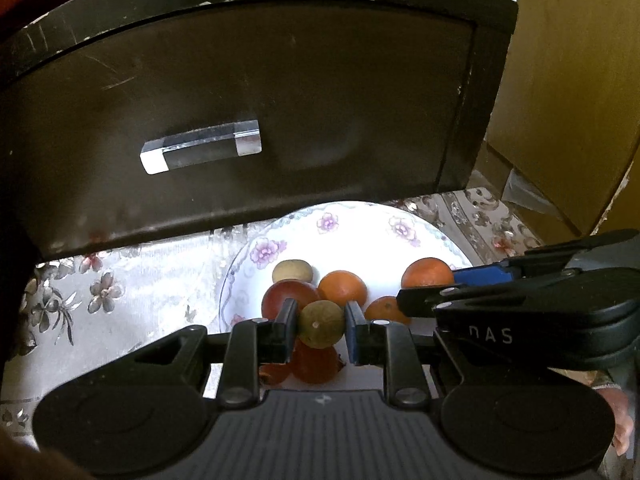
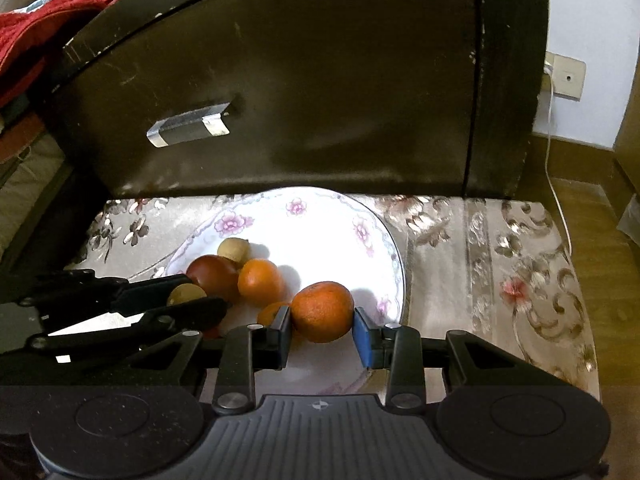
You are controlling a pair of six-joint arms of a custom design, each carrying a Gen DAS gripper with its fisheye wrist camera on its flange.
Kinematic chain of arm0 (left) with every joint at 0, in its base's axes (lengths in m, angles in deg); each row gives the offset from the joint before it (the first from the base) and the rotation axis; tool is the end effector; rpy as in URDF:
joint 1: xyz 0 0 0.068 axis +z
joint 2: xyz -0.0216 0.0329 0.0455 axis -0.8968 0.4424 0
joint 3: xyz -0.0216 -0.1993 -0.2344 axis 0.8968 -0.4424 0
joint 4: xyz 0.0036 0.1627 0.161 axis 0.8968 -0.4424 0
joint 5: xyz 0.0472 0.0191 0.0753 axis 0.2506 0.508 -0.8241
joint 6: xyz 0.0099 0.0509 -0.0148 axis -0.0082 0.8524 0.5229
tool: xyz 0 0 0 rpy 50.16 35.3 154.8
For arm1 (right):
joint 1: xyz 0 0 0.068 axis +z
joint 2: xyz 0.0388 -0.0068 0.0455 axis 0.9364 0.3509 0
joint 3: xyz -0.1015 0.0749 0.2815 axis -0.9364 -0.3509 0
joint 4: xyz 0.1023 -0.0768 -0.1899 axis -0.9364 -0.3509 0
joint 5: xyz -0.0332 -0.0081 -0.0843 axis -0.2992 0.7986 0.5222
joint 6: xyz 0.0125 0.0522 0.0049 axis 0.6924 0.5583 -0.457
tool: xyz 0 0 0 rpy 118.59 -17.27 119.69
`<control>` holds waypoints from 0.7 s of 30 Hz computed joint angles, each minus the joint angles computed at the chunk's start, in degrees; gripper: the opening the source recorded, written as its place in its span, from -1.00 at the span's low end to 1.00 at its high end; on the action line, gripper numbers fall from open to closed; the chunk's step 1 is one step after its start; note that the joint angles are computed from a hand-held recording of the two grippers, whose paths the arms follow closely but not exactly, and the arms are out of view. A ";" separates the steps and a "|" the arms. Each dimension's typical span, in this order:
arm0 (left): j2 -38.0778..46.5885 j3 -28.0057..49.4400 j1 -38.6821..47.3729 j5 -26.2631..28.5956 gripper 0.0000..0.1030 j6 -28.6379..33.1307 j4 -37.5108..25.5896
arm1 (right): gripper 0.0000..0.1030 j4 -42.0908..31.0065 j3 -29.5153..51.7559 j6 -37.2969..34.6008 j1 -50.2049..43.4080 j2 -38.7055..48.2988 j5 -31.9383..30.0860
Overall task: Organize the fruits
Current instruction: 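Open the right tool releasing the orange into the bowl while the left tool releases the potato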
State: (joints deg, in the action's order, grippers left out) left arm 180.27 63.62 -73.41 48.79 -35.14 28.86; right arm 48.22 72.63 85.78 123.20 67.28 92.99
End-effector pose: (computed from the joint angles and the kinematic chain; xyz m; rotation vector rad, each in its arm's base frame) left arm 0.3427 -0.0743 0.0581 0.9347 2.2305 -0.4341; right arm 0.2546 0.3125 0.0453 0.4780 2.3801 0.0473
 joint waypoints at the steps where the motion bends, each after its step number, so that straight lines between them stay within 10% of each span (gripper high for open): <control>1: 0.10 -0.02 -0.04 -0.08 -0.44 -0.04 0.33 | -0.38 0.34 -0.10 -0.31 -0.05 0.01 0.16; 21: 0.29 -0.25 0.29 0.80 -0.33 -1.08 1.22 | -0.34 1.53 -1.17 -0.13 -0.35 -0.36 0.20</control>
State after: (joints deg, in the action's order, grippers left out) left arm 180.56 63.37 -73.12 49.59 -36.22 30.08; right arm 49.76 71.46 85.65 122.85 66.92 93.19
